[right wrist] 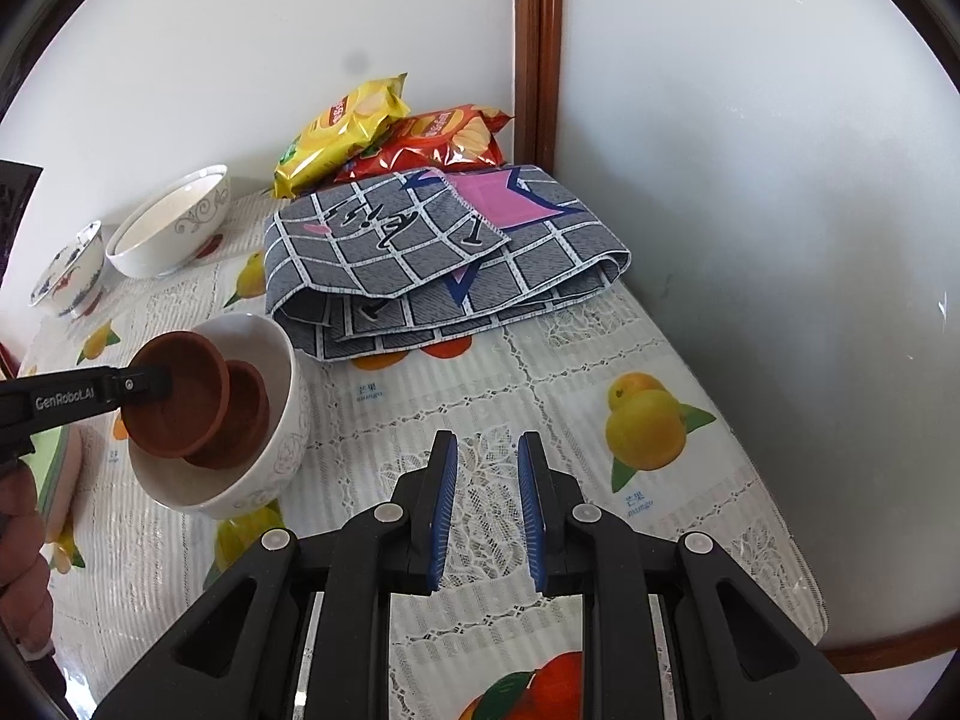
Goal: Organize plates and bowls
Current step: 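Lower the left gripper's brown saucer onto the saucer in the bowl and open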
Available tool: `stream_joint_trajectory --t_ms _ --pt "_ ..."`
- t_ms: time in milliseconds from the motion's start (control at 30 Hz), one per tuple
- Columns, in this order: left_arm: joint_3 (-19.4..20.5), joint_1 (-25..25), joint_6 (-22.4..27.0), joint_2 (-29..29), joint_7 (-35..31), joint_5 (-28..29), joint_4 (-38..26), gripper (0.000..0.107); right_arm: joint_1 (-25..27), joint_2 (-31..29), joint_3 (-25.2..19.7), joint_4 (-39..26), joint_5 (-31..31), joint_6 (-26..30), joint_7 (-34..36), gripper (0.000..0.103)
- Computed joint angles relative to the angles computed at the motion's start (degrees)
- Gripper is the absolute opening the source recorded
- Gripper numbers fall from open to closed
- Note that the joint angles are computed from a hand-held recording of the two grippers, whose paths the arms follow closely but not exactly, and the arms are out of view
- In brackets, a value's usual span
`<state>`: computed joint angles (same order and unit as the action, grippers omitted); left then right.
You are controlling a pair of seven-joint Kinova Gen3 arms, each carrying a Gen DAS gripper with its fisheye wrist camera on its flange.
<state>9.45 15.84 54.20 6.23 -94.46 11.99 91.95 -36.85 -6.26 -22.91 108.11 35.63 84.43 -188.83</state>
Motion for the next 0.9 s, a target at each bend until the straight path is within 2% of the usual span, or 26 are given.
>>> stream_joint_trajectory --t_ms 233,367,733,800,833,900 --pt "0.16 0.01 -0.03 1.07 -0.2 1.17 -0.27 0.01 0.77 -0.56 0.38 1.51 -0.79 -2.61 0.65 0.021" --pt "0.25 -0.23 0.23 1.7 -0.72 2.29 -0.48 0.01 1.06 -0.68 0.24 1.8 -0.68 -2.93 0.49 0.028" --pt "0.15 -0.85 1.48 1.89 -1.82 3.89 -0.75 0.011 0.23 0.26 -0.64 -0.23 0.85 -1.03 0.23 0.037" --pt "0.03 -1.03 1.92 1.33 -2.14 3.89 -0.78 0.016 -0.37 0.45 -0.9 -0.83 1.53 -0.29 -0.2 0.039" --pt "-0.03 -1.01 1.82 0.86 -2.15 3.66 -0.67 0.022 -0.63 0.46 -0.95 -1.01 1.77 -0.11 -0.45 0.04" --pt "-0.2 -1.04 1.13 -0.52 -2.26 3.2 -0.12 0.024 -1.09 0.4 -1.05 -1.37 2.37 -0.17 -0.89 0.044"
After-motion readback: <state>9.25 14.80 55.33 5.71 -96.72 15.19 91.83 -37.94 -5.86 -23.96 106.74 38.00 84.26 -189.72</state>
